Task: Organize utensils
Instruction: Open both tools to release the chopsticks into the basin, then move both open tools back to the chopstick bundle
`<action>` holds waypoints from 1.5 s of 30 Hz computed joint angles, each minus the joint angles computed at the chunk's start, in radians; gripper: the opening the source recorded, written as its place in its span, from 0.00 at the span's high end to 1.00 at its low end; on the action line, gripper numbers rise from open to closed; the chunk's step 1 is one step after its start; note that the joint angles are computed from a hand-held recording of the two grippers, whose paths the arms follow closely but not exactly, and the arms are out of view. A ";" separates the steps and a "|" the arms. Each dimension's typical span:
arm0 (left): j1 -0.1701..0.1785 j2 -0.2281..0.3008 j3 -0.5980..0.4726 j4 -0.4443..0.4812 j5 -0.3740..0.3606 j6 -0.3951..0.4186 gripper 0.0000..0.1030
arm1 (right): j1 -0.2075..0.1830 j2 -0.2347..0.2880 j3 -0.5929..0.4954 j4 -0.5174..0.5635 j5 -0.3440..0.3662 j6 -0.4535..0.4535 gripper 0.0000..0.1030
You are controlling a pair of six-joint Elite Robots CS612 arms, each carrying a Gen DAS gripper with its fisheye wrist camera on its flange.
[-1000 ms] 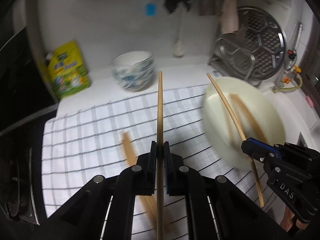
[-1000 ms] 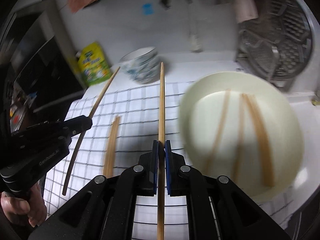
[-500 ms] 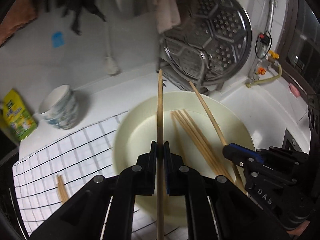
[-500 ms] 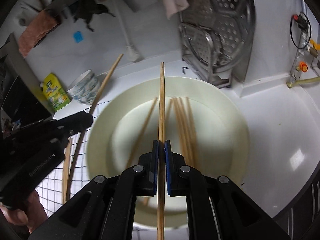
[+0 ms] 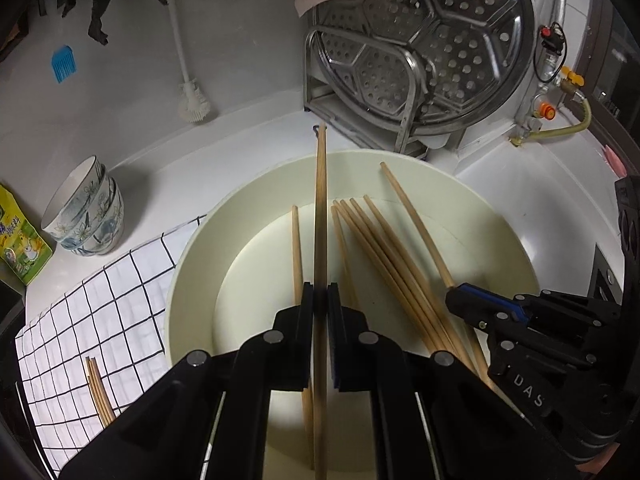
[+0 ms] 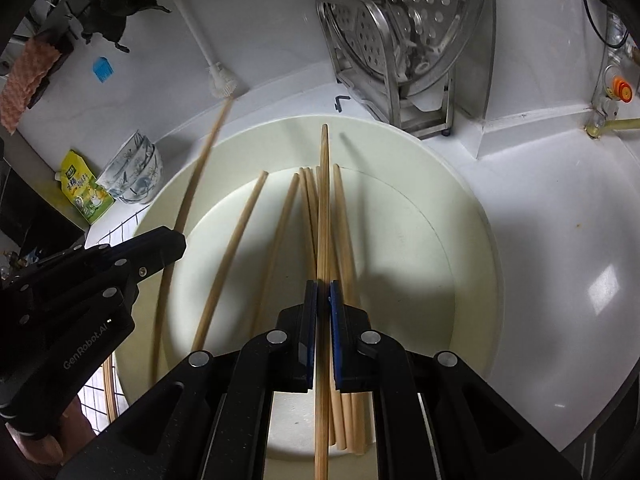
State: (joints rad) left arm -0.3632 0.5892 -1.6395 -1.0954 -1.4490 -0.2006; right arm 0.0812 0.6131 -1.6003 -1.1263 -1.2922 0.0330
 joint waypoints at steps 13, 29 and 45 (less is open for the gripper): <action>0.003 -0.007 -0.023 0.006 0.033 -0.038 0.47 | -0.010 -0.002 -0.023 -0.010 0.004 0.011 0.71; 0.011 0.009 -0.144 0.058 0.064 -0.053 0.37 | 0.018 0.002 -0.102 0.014 -0.006 0.011 0.62; 0.084 0.049 -0.297 0.169 0.112 -0.119 0.25 | 0.109 -0.012 -0.123 0.047 -0.007 -0.065 0.46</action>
State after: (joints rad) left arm -0.2792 0.6381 -1.9366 -0.9264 -1.3375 -0.3192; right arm 0.1903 0.6013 -1.7238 -1.0791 -1.2991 -0.0322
